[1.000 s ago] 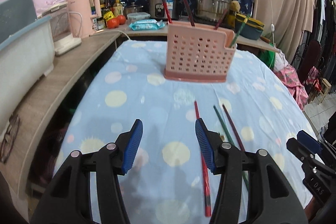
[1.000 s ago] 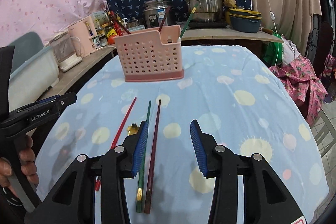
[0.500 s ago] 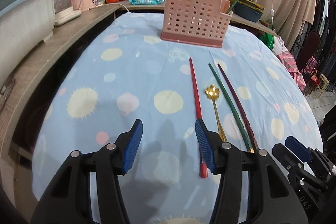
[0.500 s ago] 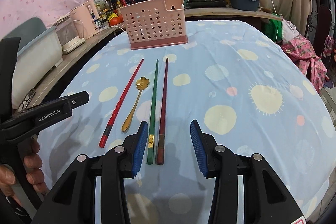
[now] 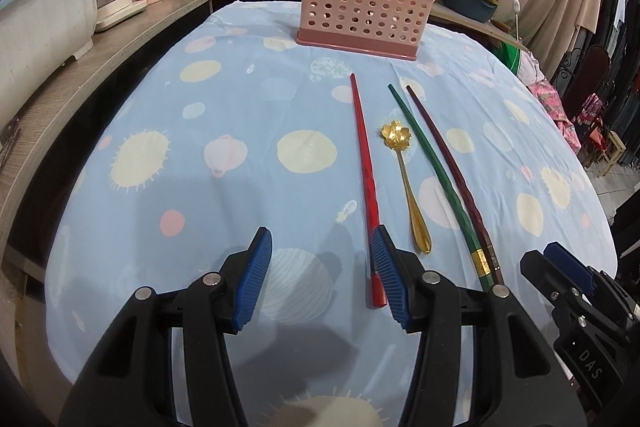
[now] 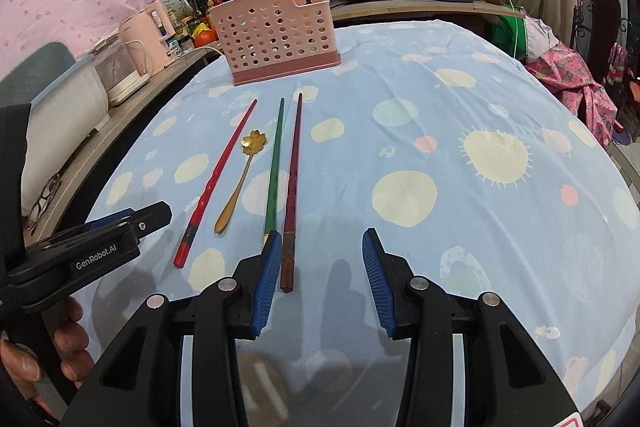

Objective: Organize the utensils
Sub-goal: 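Move the left tool to the other bright red chopstick while the right tool approaches the dark red chopstick, then close the left tool on the bright red chopstick while the right tool grasps the dark red chopstick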

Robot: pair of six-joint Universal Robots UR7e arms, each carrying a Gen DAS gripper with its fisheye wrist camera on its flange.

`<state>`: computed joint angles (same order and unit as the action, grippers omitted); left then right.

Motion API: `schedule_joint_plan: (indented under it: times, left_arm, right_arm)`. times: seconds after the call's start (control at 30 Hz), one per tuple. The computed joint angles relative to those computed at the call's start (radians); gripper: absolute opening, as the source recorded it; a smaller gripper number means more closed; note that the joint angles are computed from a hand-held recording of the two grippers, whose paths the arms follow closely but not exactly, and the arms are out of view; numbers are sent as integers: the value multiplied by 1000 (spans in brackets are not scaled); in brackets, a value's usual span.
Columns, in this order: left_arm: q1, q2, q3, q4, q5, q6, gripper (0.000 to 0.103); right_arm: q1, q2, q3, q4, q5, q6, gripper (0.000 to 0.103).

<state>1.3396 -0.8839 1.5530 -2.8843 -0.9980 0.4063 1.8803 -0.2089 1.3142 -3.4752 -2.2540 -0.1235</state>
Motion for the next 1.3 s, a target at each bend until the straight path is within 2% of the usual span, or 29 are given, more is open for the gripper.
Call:
schedule_joint_plan:
  times: [0.27, 0.5, 1.3]
  left_arm:
    - [3, 7, -6, 13, 9, -7, 50]
    - [6, 12, -11, 26, 10, -14, 50]
    - [3, 9, 4, 46, -10, -19, 50]
  right_arm:
    - [-4, 9, -14, 17, 9, -6, 37]
    - [-12, 18, -24, 58, 16, 15, 21]
    - [-13, 41, -63, 92, 30, 3, 10]
